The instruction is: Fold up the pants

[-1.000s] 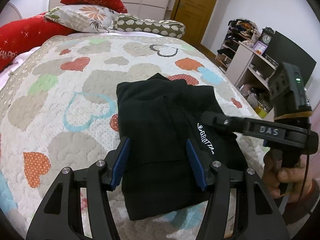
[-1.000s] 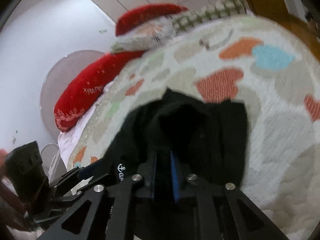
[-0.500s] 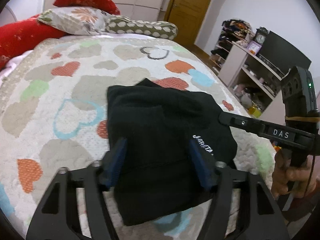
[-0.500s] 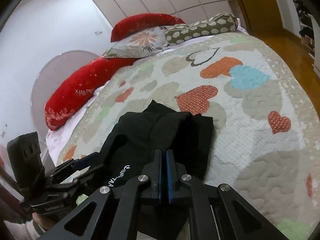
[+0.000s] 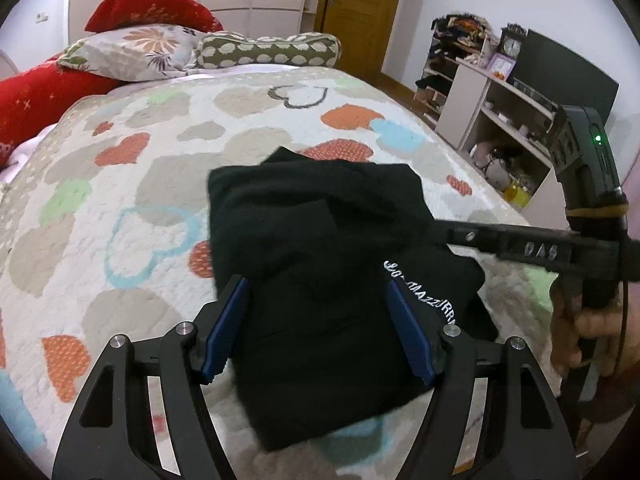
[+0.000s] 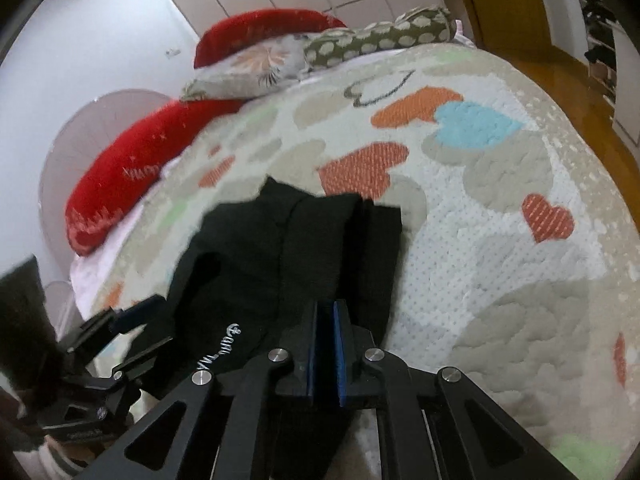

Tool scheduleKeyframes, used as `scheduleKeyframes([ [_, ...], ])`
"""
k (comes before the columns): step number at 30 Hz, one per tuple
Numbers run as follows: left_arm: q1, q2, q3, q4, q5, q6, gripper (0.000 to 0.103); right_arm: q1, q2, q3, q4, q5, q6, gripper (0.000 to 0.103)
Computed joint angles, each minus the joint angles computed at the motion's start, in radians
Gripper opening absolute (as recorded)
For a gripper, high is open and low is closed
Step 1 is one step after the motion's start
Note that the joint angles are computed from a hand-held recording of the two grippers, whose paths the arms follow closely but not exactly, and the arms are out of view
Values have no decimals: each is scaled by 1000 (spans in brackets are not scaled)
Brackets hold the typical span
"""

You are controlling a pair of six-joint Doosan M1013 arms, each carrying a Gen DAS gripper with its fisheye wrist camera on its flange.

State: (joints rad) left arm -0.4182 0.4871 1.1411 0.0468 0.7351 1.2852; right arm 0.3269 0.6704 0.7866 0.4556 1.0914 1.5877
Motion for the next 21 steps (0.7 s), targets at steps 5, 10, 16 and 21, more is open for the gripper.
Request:
scheduleKeyframes([
  [5,9,-23,20,41,-37,-58,71,2,-3,-45,-6,-18,-25,9],
  [10,7,0,1,33,17,-62,71,23,72,-162,34,14,-48,10],
  [16,-2,10,12,46,18,-68,72,45,234,-420,7,157,8,9],
  [21,-3,9,21,51,-2,-63,74,42,304,-528,-68,209,112,8],
])
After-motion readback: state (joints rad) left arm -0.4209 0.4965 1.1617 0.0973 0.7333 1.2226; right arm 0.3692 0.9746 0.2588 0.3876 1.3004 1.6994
